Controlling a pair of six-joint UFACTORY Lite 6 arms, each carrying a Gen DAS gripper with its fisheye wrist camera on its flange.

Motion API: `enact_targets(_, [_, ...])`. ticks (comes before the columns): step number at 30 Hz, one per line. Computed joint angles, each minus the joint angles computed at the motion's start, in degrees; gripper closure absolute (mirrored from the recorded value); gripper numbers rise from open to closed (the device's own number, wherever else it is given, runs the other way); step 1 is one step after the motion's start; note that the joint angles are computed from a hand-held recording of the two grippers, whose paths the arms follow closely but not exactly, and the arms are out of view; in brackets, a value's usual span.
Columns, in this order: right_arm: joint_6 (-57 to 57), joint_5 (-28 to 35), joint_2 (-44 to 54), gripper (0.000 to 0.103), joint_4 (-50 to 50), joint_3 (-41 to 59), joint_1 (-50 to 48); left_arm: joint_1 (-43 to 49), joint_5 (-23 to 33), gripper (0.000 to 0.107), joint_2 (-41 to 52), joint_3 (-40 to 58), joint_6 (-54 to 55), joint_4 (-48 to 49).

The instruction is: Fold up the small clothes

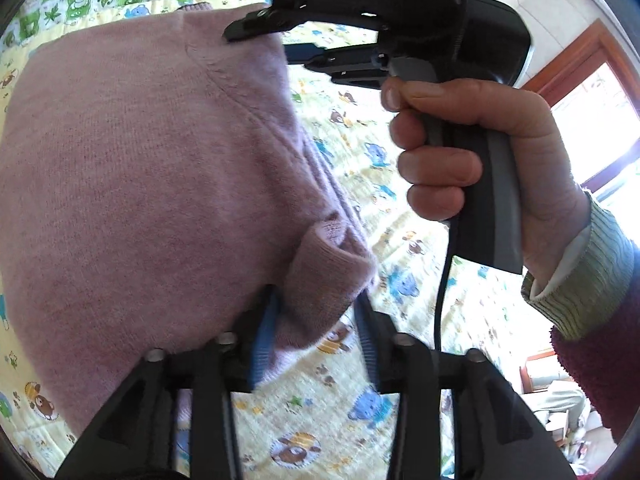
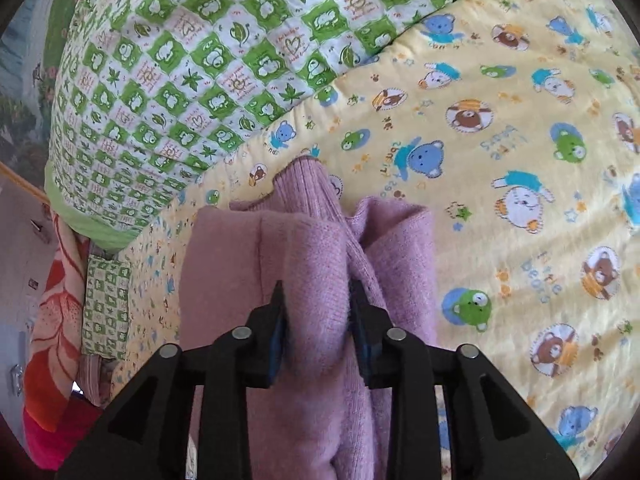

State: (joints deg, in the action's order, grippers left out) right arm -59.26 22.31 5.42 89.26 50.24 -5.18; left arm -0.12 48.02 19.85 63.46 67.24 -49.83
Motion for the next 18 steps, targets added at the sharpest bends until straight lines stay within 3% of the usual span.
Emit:
enact_targets(6, [3.84,-1.36,-15.67,0.066,-0.40,-12.15,0.11,2.52,3.44,0.044,-5.26,-4.29,1.02,0.99])
enact_targets(13, [16.32,-5.26,-30.48,0.065,-6.57,-24.84,7.41,13.26,7.85,0.042,-9.13,-6.10,3.63,4.84])
enact_targets(18, [24.26,-11.88,-34.81,0.065,-8.62,-30.32,16.96,22.38,9.05,0.040,-2.86,0.83,1.22,6.70])
